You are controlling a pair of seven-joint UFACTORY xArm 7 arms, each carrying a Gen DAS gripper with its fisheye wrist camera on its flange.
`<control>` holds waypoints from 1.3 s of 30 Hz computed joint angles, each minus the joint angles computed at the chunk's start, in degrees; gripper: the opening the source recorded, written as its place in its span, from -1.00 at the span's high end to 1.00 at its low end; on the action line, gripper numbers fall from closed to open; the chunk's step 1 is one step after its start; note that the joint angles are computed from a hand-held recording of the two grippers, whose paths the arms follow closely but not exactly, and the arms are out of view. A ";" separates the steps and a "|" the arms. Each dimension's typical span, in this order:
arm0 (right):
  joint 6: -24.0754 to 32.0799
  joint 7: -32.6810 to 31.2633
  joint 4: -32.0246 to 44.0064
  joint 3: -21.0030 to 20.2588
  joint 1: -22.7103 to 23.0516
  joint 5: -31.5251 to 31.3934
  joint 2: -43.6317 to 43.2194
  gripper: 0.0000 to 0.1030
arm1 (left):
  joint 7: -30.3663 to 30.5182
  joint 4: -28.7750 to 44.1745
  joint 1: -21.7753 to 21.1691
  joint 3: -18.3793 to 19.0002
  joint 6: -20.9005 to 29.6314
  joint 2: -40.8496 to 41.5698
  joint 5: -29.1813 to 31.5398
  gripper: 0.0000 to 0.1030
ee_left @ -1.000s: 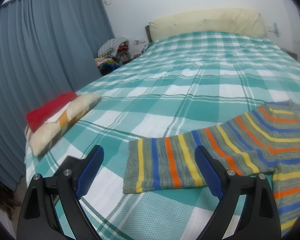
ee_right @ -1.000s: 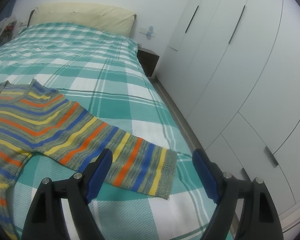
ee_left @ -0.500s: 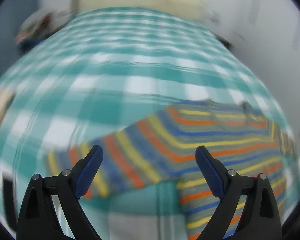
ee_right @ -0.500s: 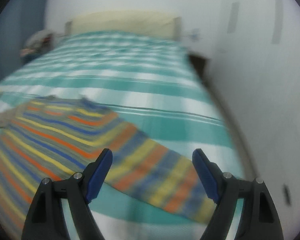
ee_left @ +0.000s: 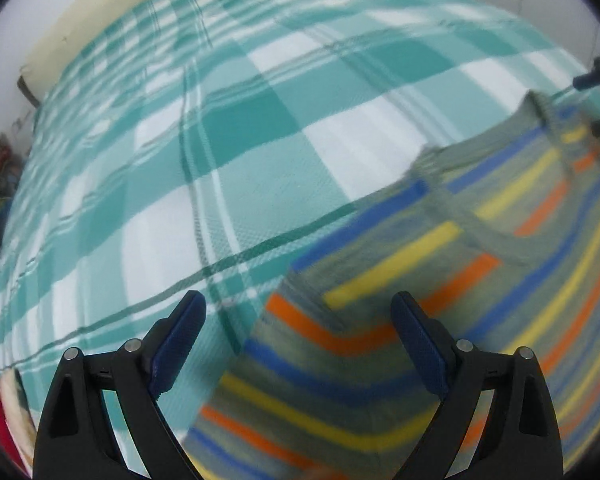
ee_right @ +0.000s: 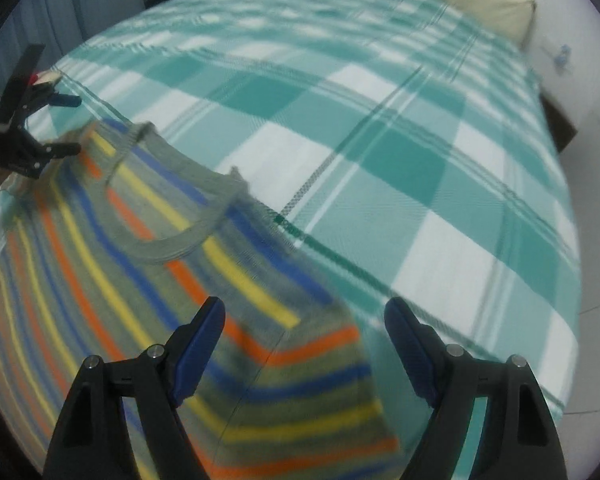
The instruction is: Fold small clothes
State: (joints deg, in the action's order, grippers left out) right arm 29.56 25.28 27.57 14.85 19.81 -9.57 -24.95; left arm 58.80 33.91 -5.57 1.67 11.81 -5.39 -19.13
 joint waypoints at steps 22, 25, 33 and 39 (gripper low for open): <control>19.46 23.61 9.37 15.22 -4.59 -30.15 4.83 0.93 | 1.18 -6.20 -7.24 3.33 -9.88 -6.92 -7.26 0.90; 21.49 27.98 11.20 14.65 -4.91 -35.20 7.04 0.94 | -0.43 -3.49 -10.84 6.49 -12.33 -3.34 -6.94 0.90; 23.15 32.91 16.12 9.91 -3.10 -43.66 14.91 0.93 | 3.33 5.82 -11.12 3.41 -17.89 9.46 -18.72 0.90; 21.77 34.27 18.75 4.83 -0.71 -46.97 20.70 0.93 | -0.39 8.03 -6.20 -1.50 -20.38 14.13 -16.74 0.90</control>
